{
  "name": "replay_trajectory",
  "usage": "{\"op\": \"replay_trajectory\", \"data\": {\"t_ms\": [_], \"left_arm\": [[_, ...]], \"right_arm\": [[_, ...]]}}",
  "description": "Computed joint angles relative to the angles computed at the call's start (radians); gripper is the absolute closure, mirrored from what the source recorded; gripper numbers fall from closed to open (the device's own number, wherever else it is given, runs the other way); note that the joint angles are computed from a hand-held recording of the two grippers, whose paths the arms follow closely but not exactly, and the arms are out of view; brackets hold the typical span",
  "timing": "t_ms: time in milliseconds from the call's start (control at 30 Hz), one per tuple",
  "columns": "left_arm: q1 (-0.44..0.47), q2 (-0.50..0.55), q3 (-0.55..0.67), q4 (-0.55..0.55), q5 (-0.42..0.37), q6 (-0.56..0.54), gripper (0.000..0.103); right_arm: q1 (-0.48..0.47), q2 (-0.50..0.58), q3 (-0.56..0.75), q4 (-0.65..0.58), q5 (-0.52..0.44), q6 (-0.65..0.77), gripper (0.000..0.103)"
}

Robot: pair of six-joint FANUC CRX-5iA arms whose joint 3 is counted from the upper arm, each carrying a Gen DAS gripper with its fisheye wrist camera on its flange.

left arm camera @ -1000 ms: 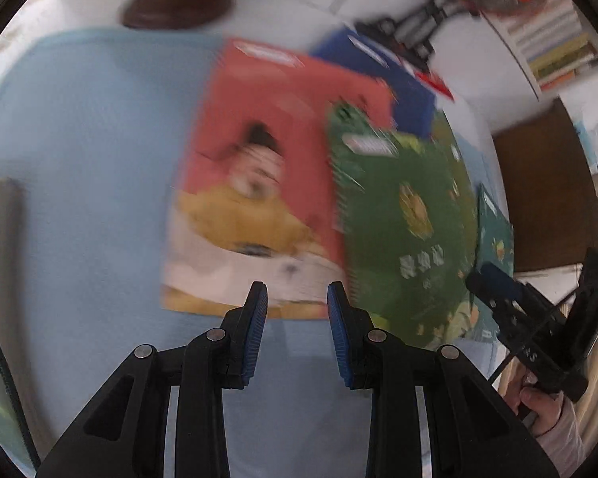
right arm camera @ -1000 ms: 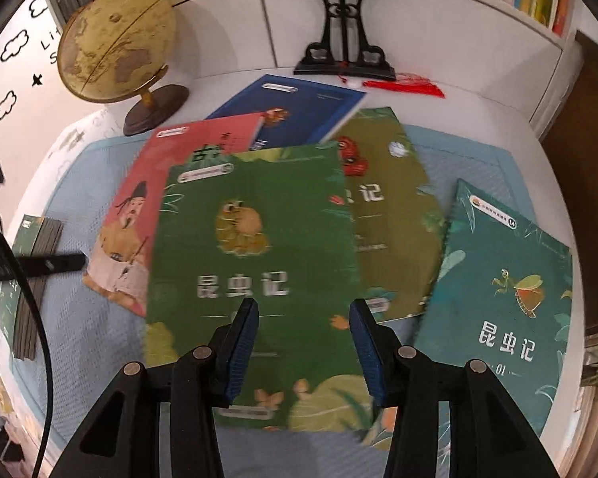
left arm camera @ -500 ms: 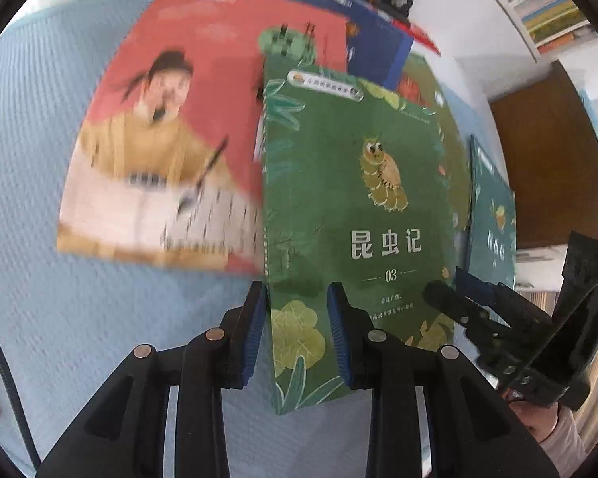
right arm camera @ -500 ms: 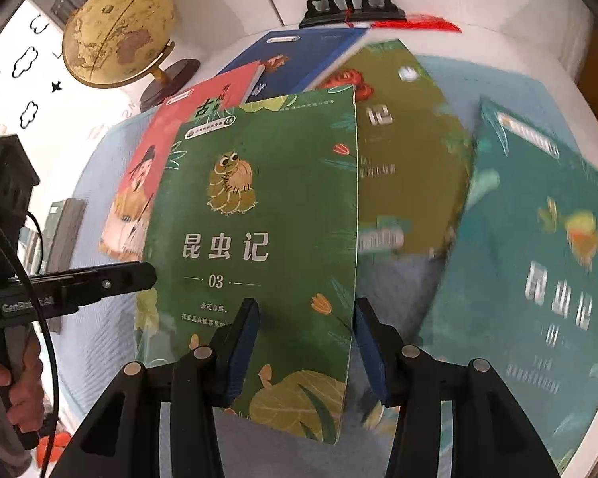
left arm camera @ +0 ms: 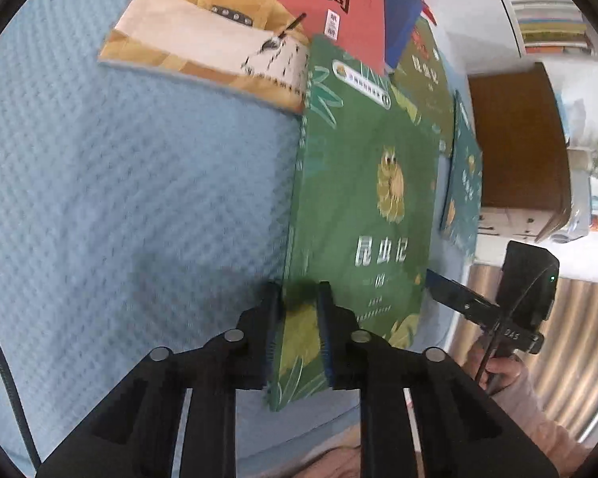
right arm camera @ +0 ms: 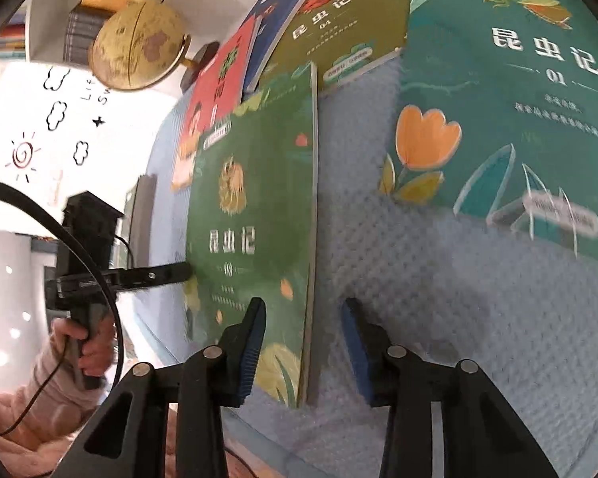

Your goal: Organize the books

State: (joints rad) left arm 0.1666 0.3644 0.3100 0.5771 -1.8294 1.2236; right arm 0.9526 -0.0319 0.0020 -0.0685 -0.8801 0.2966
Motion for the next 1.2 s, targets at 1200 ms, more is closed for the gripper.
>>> {"op": "replay_trajectory", "data": {"t_ms": [1200], "left_arm": [[-0.028,0.005,0.082,-0.051,0.080,0.060,0.087]], "right_arm": [[-0.081,0.083,0.109,0.008,-0.036,0.093,0.089]]}}
